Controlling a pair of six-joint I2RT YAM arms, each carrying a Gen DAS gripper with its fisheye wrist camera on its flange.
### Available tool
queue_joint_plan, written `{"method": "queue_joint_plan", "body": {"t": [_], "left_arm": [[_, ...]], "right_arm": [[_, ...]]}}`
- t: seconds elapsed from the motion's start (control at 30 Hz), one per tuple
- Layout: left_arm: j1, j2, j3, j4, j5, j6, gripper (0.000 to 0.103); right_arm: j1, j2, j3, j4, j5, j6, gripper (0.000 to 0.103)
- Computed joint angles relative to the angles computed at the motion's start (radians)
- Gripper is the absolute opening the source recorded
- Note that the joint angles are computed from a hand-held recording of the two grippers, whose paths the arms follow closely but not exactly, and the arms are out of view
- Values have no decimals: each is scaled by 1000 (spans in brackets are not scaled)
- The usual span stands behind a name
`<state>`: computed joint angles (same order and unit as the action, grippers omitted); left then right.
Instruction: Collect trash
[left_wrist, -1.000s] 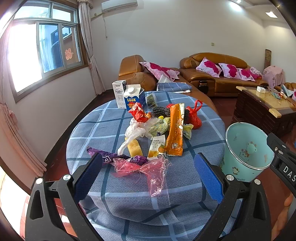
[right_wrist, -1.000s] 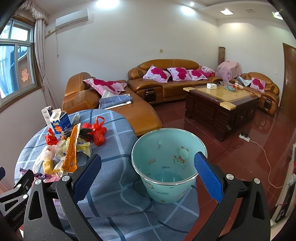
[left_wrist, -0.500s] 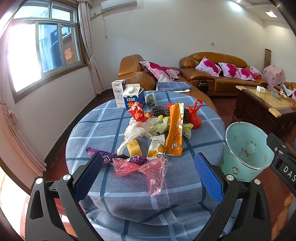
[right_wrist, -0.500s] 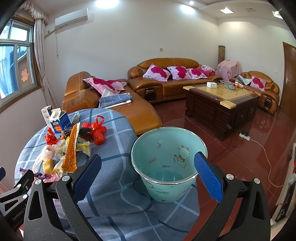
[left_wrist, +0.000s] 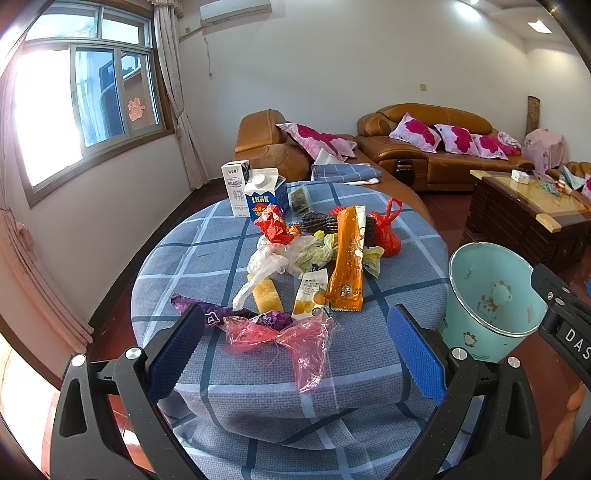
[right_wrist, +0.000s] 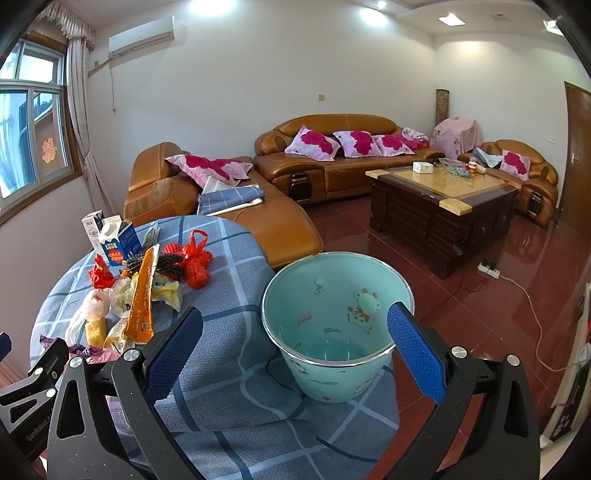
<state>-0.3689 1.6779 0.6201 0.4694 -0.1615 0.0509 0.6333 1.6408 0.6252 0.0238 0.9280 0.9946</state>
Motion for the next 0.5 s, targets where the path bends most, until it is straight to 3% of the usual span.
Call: {"method": "queue_joint_plan", "body": {"t": [0.3, 0.5], "left_arm": [[15, 11, 11, -12, 11, -1, 97], [127, 50, 33, -12, 97, 7, 97]], "right_arm": [[-12, 0, -15, 30, -1, -11, 98], [-26, 10, -33, 76, 3, -31, 98]]}}
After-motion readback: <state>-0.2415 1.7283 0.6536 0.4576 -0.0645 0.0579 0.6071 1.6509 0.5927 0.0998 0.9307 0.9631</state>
